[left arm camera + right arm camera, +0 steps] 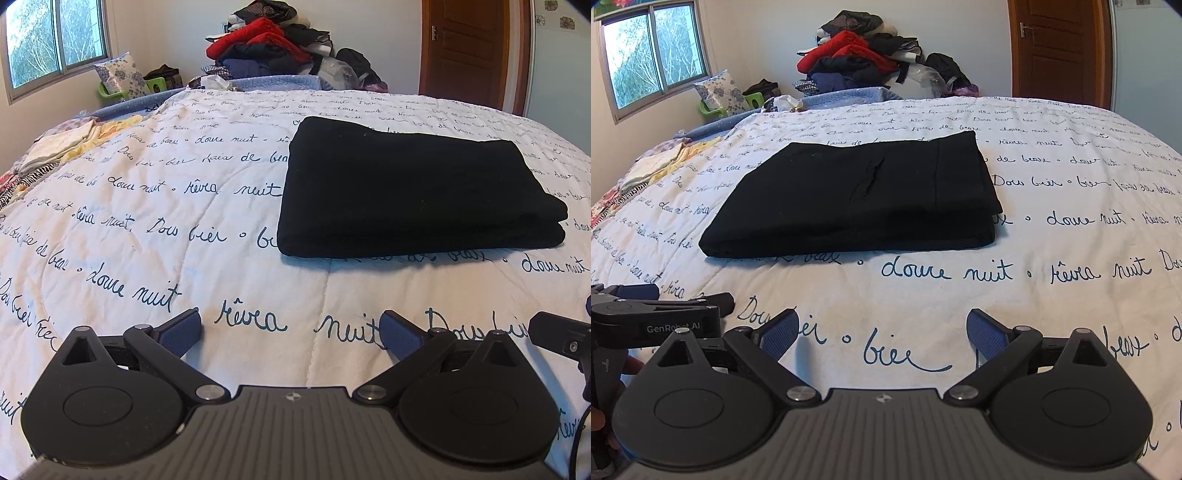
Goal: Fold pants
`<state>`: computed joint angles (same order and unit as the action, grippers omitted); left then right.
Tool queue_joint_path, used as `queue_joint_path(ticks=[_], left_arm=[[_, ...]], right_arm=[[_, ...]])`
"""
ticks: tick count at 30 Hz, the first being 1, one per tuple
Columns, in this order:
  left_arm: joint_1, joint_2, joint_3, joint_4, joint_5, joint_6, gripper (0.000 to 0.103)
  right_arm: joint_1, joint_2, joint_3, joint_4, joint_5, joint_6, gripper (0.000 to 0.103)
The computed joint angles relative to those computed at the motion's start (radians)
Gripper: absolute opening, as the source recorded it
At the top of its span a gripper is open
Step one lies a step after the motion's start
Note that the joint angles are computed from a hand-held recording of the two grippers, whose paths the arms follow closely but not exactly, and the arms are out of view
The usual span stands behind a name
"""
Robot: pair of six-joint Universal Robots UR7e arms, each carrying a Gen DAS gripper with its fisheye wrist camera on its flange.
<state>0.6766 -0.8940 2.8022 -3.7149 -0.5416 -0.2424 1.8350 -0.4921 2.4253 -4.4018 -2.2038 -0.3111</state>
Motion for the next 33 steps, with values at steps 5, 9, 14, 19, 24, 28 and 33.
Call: queue_joint_path(ticks=[5, 9, 14, 19, 24, 28, 33], left_arm=[[0.002, 0.032, 0.006, -0.060, -0.002, 0.008, 0.103], [-0.003, 0.066, 0.009, -0.109, 0.009, 0.018, 0.103], [-0.004, 0.093, 0.011, -0.152, 0.012, 0.025, 0.103], [-0.007, 0.126, 0.013, -0.202, 0.017, 0.033, 0.103], [-0.011, 0.160, 0.012, -0.249, 0.029, 0.048, 0.103], [0.002, 0.155, 0.010, -0.262, 0.014, 0.058, 0.103], [0.009, 0.149, 0.009, -0.265, 0.005, 0.060, 0.103]], right_arm=[[-0.017, 0.016, -0.001, -0.023, 0.009, -0.015, 0.098], [-0.027, 0.045, -0.007, -0.062, 0.013, -0.046, 0.101], [-0.016, 0.085, -0.029, -0.102, -0.014, -0.101, 0.103], [-0.028, 0.089, -0.024, -0.120, 0.007, -0.100, 0.103], [-0.027, 0.095, -0.029, -0.128, 0.001, -0.114, 0.103], [-0.030, 0.096, -0.028, -0.131, 0.004, -0.115, 0.103], [-0.036, 0.098, -0.031, -0.136, 0.009, -0.123, 0.103]])
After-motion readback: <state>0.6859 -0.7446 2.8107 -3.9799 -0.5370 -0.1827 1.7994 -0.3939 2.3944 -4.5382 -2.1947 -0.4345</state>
